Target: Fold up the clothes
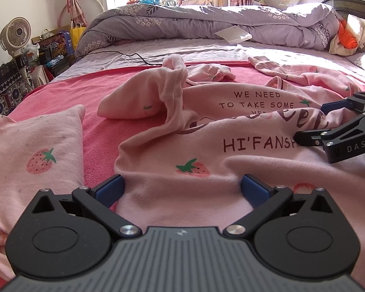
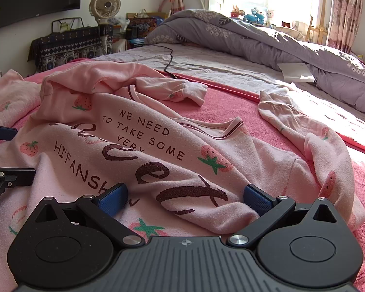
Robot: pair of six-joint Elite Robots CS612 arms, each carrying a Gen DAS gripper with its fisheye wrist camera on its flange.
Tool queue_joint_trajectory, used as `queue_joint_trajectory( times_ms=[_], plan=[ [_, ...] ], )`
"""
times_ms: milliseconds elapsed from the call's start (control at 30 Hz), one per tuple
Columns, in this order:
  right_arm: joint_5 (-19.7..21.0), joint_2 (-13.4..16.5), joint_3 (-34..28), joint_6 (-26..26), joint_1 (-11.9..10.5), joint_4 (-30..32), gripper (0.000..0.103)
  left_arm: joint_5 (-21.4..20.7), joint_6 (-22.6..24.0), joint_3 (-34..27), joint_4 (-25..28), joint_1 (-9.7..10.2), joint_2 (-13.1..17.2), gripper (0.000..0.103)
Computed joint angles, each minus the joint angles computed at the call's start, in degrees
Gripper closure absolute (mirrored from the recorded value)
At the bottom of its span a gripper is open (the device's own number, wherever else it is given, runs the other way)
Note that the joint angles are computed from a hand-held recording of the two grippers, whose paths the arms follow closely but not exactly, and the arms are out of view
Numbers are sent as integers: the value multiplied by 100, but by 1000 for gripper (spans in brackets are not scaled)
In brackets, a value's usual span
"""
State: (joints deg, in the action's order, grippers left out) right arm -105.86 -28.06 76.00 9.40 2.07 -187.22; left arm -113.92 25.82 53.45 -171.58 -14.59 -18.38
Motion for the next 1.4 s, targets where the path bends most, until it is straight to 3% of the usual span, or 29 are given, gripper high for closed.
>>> queue_joint_trajectory(
  times_ms=[433, 567, 633, 733, 833, 933, 1000, 1033, 1067, 1100, 1167, 1200, 1300, 1400],
  plan=[
    [-370, -20, -30, 35, 94, 64, 1, -48, -117, 9, -325, 6, 74, 0],
    [-672, 3, 78, 64, 123, -1175, 8, -78, -138, -2, -375, 11, 92, 0],
    [-961, 17, -17, -423, 111, -1631, 8, -94, -142, -2, -396, 13, 97, 0],
    [-1616, 240, -515, -1773, 54, -1688, 8, -123, -181, -7, -446, 19, 112, 0],
    [-1366, 301, -848, -2294, -152, -566, 18, -141, -216, -5, -502, 23, 125, 0],
    [-303, 287, -1012, -1939, -378, 770, 24, -171, -244, -15, -546, 28, 141, 0],
    [48, 341, -1102, -1551, -445, 1038, 25, -192, -261, -23, -573, 31, 152, 0],
    [252, 313, -1047, -1200, -473, 1059, 29, -202, -270, -26, -587, 33, 158, 0],
    [488, 278, -985, -833, -504, 1086, 49, -212, -279, -30, -601, 35, 164, 0],
    [724, 246, -928, -470, -536, 1106, 61, -222, -287, -34, -615, 36, 170, 0],
    [663, 211, -882, -173, -487, 1119, 81, -254, -313, -55, -642, 46, 185, 0],
    [543, 179, -865, -272, -442, 1147, 88, -263, -322, -59, -654, 48, 190, 0],
    [49, 141, -876, -425, -328, 1089, 94, -296, -346, -69, -677, 55, 201, 0],
    [-773, 275, -1125, -644, -257, 720, 95, -336, -371, -78, -698, 63, 212, 0]
  ],
)
